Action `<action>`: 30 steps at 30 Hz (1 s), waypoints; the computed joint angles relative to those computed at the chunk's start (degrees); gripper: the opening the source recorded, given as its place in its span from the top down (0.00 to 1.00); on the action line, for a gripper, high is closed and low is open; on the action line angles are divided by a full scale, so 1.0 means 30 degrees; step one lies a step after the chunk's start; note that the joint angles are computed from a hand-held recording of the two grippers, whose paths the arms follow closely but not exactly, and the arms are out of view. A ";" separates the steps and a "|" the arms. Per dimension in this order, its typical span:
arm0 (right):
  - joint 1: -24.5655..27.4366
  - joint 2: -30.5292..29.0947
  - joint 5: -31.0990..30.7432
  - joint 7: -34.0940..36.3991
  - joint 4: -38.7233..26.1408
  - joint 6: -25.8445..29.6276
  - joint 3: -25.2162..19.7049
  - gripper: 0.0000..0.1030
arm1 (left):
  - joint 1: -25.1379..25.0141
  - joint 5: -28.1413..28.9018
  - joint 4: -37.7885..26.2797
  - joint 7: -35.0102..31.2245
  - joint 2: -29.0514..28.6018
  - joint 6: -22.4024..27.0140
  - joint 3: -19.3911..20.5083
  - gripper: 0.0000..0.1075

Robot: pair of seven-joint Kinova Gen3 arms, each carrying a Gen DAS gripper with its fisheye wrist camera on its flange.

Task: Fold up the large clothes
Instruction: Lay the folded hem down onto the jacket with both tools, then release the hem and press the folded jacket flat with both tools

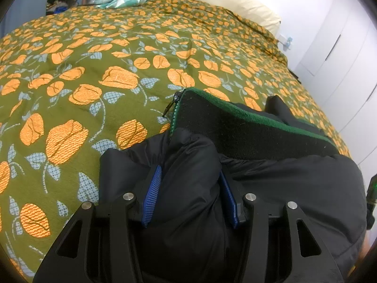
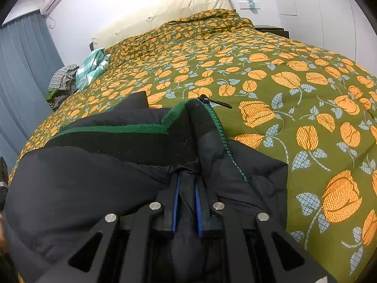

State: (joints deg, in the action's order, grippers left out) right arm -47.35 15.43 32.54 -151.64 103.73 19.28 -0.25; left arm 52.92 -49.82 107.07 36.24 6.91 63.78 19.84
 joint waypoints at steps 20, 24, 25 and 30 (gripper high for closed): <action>-0.0180 -0.0095 0.0445 -0.0489 0.0308 -0.0343 0.0308 0.89 | 0.1440 0.0429 -0.6917 -0.5846 0.0502 0.3150 0.1499 0.34; -0.0219 -0.0131 0.0537 -0.0600 0.0263 -0.0140 0.0243 0.89 | -0.1663 -0.0662 -1.0029 -0.8952 0.3682 0.1917 0.4690 0.28; -0.0187 -0.0131 0.0540 -0.0601 0.0251 -0.0110 0.0198 0.89 | -0.2156 -0.0422 -1.0914 -0.9729 0.4567 0.2052 0.4990 0.28; 0.0294 -0.0188 0.0071 -0.0288 0.0248 -0.0204 -0.0191 0.89 | -0.2007 0.2162 -1.1155 -1.0820 0.6415 0.0117 0.2029 0.26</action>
State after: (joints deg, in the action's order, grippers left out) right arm -46.46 14.86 32.75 -152.50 104.47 18.67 -0.82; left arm 46.90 -43.34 73.60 3.79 26.15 64.13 25.93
